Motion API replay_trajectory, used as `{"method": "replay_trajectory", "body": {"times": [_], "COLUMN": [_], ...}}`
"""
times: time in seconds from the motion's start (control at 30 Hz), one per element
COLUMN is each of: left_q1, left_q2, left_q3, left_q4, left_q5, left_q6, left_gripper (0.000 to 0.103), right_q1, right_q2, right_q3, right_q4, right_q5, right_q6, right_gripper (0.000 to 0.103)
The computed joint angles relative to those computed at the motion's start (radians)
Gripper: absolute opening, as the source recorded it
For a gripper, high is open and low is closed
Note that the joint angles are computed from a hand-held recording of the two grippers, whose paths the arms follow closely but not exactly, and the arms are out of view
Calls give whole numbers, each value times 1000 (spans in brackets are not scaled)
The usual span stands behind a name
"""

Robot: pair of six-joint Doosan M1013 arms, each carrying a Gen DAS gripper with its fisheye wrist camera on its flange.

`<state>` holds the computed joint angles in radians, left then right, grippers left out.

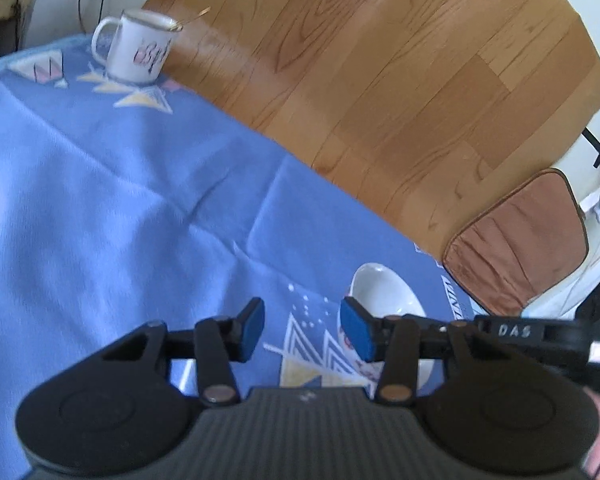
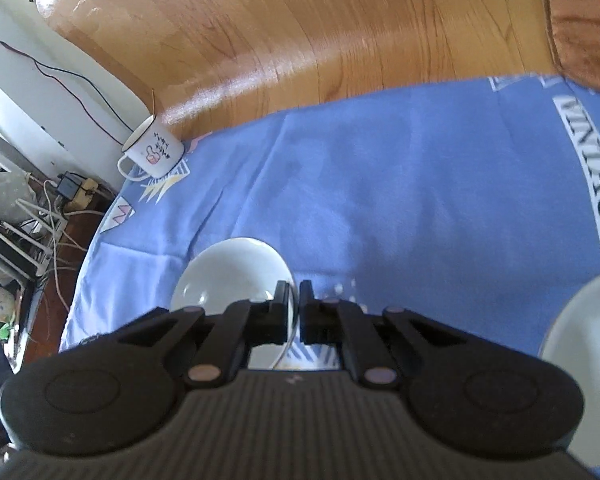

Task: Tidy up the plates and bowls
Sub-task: 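Grasp a white bowl rim with the right tool while the left grasps another, then carry both bowls and lower them into the placed white bowls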

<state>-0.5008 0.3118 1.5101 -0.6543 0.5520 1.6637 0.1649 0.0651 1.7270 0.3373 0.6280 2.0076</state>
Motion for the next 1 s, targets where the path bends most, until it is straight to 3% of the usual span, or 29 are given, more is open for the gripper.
{"method": "replay_trajectory", "body": {"times": [0.17, 0.23, 0.4, 0.47, 0.57, 0.6, 0.7, 1.0], "left_q1": [11, 9, -5, -9, -20, -21, -13, -29], "left_q2": [-9, -12, -3, 3, 8, 8, 10, 9], "left_q3": [9, 8, -9, -14, -22, -21, -16, -19], "left_q4": [-74, -64, -6, -9, 57, 67, 24, 115], "left_q5": [37, 43, 77, 94, 101, 98, 112, 110], "left_q6": [31, 21, -20, -17, -76, -85, -69, -131], "left_gripper": [43, 43, 43, 34, 7, 5, 5, 6], "right_q1": [-5, 0, -11, -11, -13, -9, -17, 8], "right_q2": [-14, -15, -21, -24, -26, -27, -32, -18], "right_q3": [23, 24, 37, 41, 45, 46, 55, 46], "right_q4": [36, 9, 109, 135, 162, 142, 163, 80], "right_q5": [-12, -11, -16, -17, -12, -15, -13, 26], "right_q6": [-20, -2, -67, -87, -103, -91, -101, -86], "right_gripper": [10, 10, 10, 10, 10, 10, 10, 7]}}
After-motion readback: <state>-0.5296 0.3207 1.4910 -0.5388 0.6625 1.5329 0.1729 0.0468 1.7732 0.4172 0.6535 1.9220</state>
